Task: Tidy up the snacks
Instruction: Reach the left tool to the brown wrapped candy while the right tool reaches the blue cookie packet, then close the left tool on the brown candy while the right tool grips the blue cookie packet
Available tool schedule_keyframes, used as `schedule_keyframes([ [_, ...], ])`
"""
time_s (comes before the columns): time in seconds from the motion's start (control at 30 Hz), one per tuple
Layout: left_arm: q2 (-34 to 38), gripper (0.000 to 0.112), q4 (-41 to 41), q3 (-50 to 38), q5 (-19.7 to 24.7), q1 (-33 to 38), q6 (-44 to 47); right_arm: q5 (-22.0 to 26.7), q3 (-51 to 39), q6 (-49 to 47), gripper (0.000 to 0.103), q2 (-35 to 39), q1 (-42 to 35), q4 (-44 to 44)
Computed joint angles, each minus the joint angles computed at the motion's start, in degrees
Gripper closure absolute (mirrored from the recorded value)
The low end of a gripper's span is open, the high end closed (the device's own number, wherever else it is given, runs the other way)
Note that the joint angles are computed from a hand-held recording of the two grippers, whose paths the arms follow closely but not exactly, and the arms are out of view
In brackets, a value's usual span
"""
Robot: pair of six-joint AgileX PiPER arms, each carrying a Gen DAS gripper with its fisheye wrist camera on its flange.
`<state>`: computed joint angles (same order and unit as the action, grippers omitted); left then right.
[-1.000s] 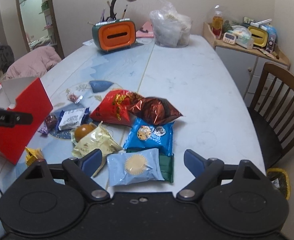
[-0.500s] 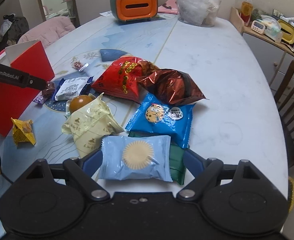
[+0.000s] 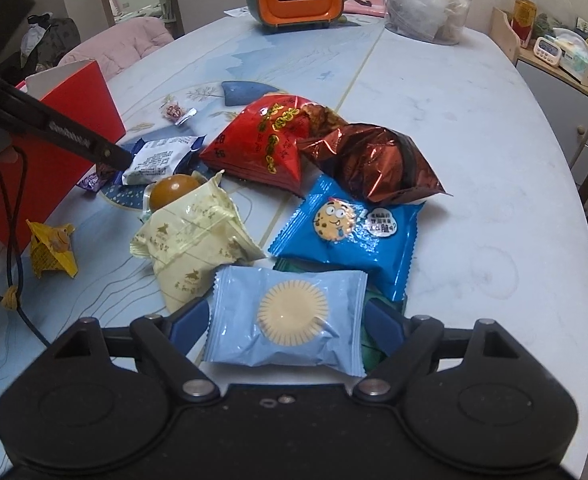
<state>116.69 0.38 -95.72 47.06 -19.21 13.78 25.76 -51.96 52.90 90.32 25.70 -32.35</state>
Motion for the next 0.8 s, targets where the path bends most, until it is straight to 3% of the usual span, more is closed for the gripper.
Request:
schedule_keyframes([
  [0.17, 1.01, 0.066, -0.39, -2.33, 2.25, 0.50, -0.13, -0.44, -0.03, -1.90, 0.025, -0.05, -0.36, 0.93],
  [0.3, 1.15, 0.080, 0.62, -2.76, 2.55, 0.84, -1.95, -0.91, 0.68, -1.06, 0.032, -0.66, -0.53, 0.27],
  [0.47, 0.40, 0.085, 1.45, -1.42, 1.26, 0.90, -3.90, -2.10, 1.65, -1.85, 0.050, -1.83, -1.19, 1.49],
  [0.63, -1.41, 0.102, 1.94, 0.89, -0.45, 0.58, -5.28, -3.14, 2.64, -2.27, 0.055, -3.12, -1.46, 2.99],
  [0.8, -2.35, 0.103, 2.72, 2.02, -0.07, 0.54, -7.34, -3.25, 3.65, -2.00, 0.058, -4.66, -1.27, 3.53],
])
